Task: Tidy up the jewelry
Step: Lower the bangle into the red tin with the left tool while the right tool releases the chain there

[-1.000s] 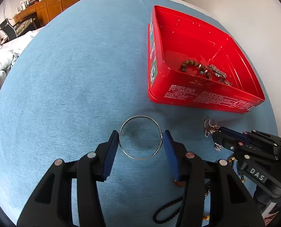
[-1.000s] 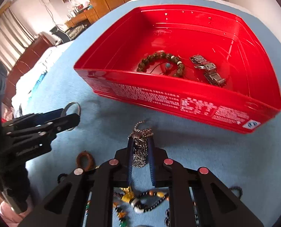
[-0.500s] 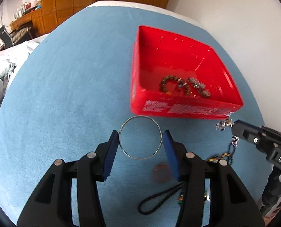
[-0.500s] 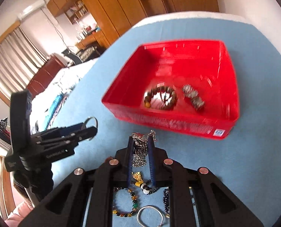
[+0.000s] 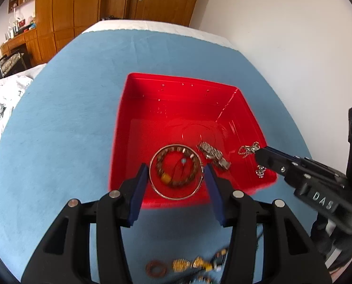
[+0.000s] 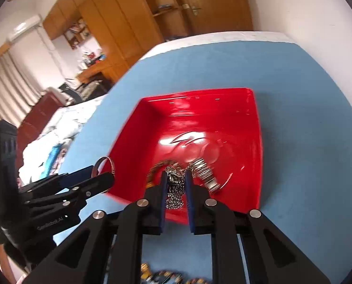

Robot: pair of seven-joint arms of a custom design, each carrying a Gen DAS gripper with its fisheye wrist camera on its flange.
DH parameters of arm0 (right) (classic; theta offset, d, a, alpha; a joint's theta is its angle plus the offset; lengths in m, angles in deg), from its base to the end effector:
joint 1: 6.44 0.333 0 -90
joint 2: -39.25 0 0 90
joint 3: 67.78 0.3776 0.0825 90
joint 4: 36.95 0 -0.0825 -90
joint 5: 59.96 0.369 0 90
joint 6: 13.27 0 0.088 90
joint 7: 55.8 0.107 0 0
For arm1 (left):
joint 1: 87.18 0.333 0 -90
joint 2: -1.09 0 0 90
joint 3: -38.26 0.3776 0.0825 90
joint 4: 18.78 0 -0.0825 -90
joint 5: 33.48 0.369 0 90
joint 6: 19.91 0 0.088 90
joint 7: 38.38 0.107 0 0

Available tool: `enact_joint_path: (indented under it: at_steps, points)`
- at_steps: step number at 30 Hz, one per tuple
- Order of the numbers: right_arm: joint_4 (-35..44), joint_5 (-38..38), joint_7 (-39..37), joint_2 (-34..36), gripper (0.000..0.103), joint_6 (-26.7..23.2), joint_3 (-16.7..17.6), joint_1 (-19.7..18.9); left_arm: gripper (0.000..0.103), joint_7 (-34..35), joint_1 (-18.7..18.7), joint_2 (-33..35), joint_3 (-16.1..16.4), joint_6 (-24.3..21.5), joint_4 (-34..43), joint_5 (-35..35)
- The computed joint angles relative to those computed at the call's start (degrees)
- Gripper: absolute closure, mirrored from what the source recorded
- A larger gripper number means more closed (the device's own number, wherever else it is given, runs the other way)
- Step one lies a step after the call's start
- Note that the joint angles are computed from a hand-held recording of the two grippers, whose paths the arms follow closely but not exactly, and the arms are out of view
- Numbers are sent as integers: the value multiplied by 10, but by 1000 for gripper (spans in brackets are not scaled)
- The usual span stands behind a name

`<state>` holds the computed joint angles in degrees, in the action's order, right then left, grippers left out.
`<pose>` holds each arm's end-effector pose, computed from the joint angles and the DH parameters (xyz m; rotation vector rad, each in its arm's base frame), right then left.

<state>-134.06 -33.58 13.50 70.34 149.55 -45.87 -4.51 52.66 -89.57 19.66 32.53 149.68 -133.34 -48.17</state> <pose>0.7002 0.2230 0.4256 -1.9093 1.4642 -0.1153 0.6535 -0.0692 0.4376 -2.0151 1.8360 -0.8105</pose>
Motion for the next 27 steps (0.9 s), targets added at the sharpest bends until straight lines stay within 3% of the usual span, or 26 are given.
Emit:
enact_joint_path:
  at_steps: [3,7,13,18,23,27]
  points:
    - [38,-32,35,31,89,-19,-33,24,56,-6,-1,38,3,-26,45,5]
    - [73,-56,59,58,89,-47,-44,29,56,-15,-5,74,10,-53,85,16]
    - [85,-79,72,71,88,-49,-46,32,55,-22,-4,101,11,-71,114,22]
    - [71,-81,68,66,84,-34,-35,22,48,-20,4,97,3,-64,105,16]
    - [49,-69,59,49,84,-20,-17,6,47,-1,11,64,-8,-38,66,4]
    - [38,-56,53,39,84,-18,-6,-3,43,-4,-1,38,3,-16,41,8]
